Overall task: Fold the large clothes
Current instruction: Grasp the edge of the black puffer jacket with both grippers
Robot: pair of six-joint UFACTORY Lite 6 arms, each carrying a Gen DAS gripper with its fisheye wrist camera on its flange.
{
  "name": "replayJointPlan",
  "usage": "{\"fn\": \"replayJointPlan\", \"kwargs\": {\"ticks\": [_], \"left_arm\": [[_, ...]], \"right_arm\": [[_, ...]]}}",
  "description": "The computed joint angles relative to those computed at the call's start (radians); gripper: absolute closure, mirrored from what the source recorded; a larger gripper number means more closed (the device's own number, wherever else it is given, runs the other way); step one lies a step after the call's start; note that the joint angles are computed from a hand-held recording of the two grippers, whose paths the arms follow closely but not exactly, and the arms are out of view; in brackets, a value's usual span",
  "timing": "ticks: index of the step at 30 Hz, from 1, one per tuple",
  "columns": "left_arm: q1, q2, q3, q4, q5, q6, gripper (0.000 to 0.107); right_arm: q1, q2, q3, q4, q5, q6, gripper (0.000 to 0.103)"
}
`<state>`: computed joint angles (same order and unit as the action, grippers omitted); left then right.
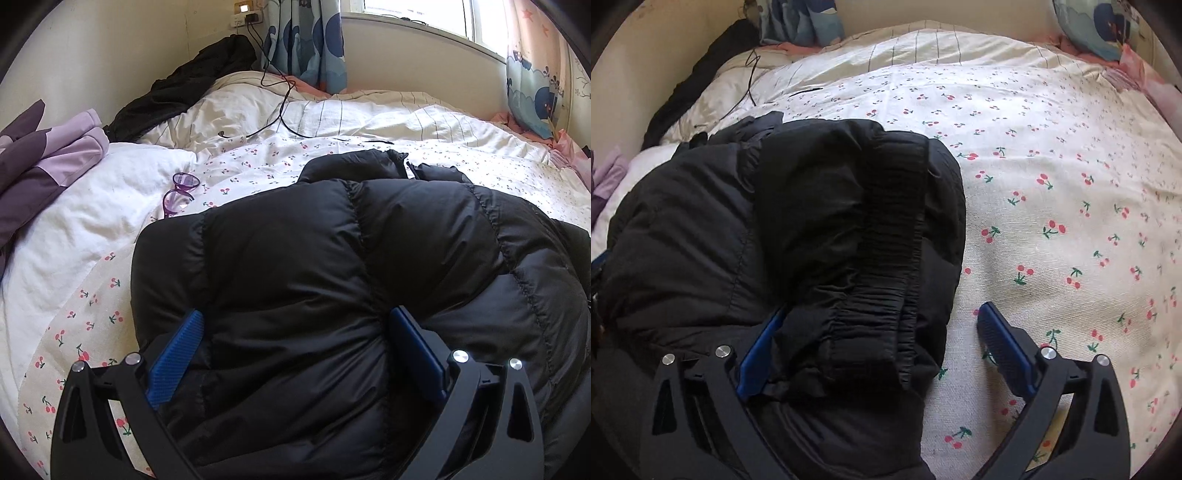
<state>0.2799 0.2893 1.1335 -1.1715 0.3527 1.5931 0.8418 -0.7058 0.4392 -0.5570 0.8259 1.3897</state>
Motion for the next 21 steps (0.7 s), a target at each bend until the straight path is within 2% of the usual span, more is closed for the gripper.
{"fn": "replayJointPlan", "kwargs": {"ticks": [1,4,6,8,12,15,17,18,21], "left_arm": [[0.0,-0.001,-0.001,0.0,-0.001,0.0,0.011],[-0.004,-0.004,-0.009,-0.012,-0.009,0.012,0.011],[-0.004,-0.006,-0.011,-0.016,-0.012,0.018,0.011],[-0.003,-0.006,-0.013,-0.024,-0.012,0.027,0.011],[-0.004,-0.005,-0.015,-0.038,-0.014,0.041,0.011],[0.001,0.001,-0.011,-0.041,0.002,0.042,0.011],[0.008,0.006,-0.005,-0.04,0.028,0.045,0.011],[0.005,0.009,-0.002,-0.033,0.027,0.04,0.011],[0.003,0.051,0.042,0.064,0.044,-0.067,0.011]], "right_arm": [[0.033,0.024,0.023,-0.026,0.031,0.041,0.008],[0.247,0.033,0.092,-0.222,0.249,0.271,0.008],[0.286,0.055,0.153,-0.292,0.296,0.291,0.008],[0.216,0.072,0.198,-0.323,0.231,0.236,0.008],[-0.076,0.216,0.286,-0.244,-0.097,0.079,0.008],[-0.303,0.448,0.298,-0.111,-0.324,-0.098,0.007],[-0.405,0.484,0.233,0.014,-0.462,-0.206,0.006],[-0.416,0.512,0.241,0.023,-0.478,-0.201,0.006],[-0.365,0.536,0.294,0.007,-0.392,-0.197,0.006]]}}
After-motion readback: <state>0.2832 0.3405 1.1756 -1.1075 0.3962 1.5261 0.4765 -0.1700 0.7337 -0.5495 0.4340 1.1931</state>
